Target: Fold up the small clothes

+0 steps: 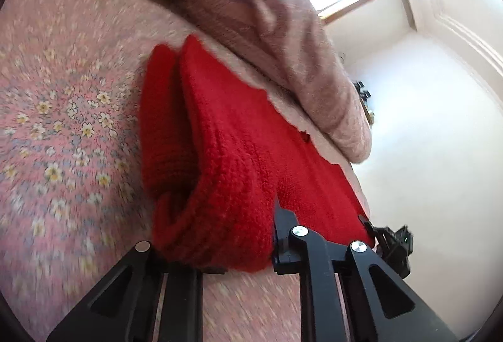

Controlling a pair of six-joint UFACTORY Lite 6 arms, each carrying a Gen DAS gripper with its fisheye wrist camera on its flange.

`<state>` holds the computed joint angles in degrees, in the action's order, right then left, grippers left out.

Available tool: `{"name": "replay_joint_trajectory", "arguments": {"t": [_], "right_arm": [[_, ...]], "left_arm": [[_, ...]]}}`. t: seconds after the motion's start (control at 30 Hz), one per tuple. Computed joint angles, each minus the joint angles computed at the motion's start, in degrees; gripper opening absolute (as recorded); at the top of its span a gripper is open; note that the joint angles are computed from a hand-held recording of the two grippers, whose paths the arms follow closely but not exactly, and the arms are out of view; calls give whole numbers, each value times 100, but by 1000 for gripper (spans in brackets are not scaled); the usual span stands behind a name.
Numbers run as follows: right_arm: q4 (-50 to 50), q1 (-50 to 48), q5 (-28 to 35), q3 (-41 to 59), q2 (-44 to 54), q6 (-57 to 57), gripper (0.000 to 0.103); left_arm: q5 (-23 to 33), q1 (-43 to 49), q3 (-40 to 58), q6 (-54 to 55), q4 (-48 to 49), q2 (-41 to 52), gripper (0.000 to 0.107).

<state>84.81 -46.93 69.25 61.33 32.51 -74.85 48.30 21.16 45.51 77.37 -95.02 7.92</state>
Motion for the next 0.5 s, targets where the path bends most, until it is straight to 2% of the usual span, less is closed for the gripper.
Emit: {"name": "replay_joint_trajectory", "arguments": {"t": [0.07, 0.13, 0.2, 0.3, 0.33, 0.43, 0.5], "right_arm": [[-331, -243, -74, -278, -393, 1, 21], [-813, -837, 198, -650, -712, -173, 21], [-1413, -1524, 512, -773, -712, -204, 21], [-2393, -2665, 1126, -724, -394, -209, 22], [-2750, -3078, 1311, -715, -352, -318, 22], [-3232, -3696, 1481, -864, -483, -706, 22], [-3259, -3824, 1523, -881, -354, -949, 26]], "left_arm": [[-188, -111, -428, -183, 219, -625, 11], [-268, -143, -958, -551, 651, -1242, 11], [-131, -13, -1474, -882, 1090, -1709, 11], [372, 385, -2208, -1329, 1637, -2589, 11], [334, 360, -2355, -1524, 1824, -2943, 11], [-377, -422, -2854, -2695, 2560, -4384, 14], [-925, -985, -2838, -3472, 2946, -4537, 22]]}}
